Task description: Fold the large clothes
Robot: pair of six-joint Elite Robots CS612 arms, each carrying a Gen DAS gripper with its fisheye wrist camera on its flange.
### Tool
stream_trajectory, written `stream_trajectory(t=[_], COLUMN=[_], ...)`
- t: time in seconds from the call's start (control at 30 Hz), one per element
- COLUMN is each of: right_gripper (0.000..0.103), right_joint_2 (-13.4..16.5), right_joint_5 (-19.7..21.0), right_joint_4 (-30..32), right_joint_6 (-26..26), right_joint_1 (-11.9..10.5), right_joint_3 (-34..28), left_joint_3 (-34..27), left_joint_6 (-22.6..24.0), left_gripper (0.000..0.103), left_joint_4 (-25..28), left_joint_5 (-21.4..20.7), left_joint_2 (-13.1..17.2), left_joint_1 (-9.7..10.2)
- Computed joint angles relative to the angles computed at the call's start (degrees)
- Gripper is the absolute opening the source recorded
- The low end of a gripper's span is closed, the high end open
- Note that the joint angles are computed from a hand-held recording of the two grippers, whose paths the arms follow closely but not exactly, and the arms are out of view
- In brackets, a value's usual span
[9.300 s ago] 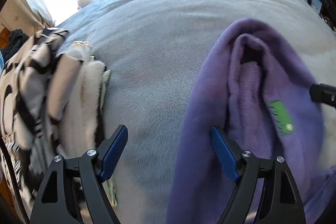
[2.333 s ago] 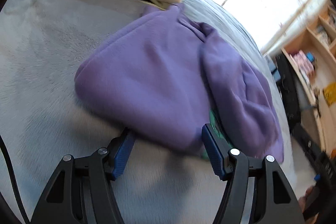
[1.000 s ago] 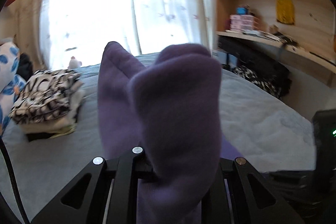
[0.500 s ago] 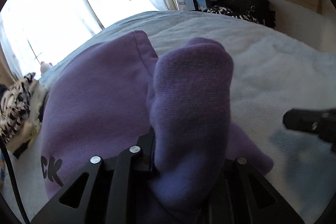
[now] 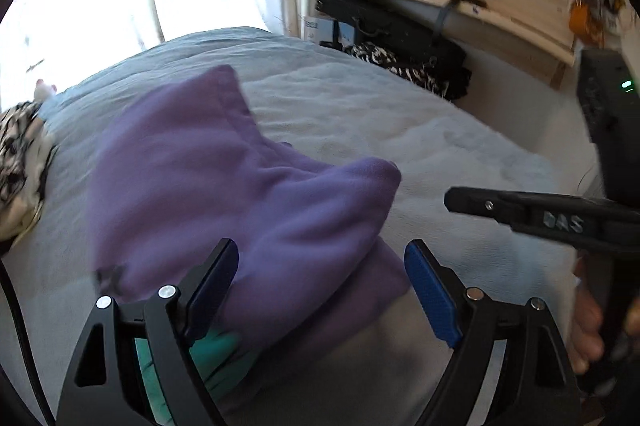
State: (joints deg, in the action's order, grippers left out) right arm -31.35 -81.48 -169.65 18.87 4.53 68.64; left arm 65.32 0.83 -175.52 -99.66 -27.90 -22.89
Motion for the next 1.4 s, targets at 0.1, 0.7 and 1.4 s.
stream_trajectory(t=[0.1,0.7,1.4], right_gripper=[0.028,0.039,0.015], right_joint_2=[-0.24,15.73,8.04], right_joint_5=[1.93,15.47,9.14], right_joint_4=[0.38,42.57,21.63], right_joint_6=[-1.67,-12.84,-9.46], right_joint_1=[0.13,0.17,-0.23], right_joint_3=[-1.18,-37.59,-17.5], left_joint_3=[2.94,-15.66,-23.74], left_joint_6=[-2.48,-15.56,-12.44], left_gripper=[0.084,0.082,0.082], left_joint_4=[-1.77,19.54,23.23], left_joint_5=[0.56,3.03,4.35], left_joint_2=[-2.26,5.76,9.9], left_joint_1=[1.52,7.6,4.97])
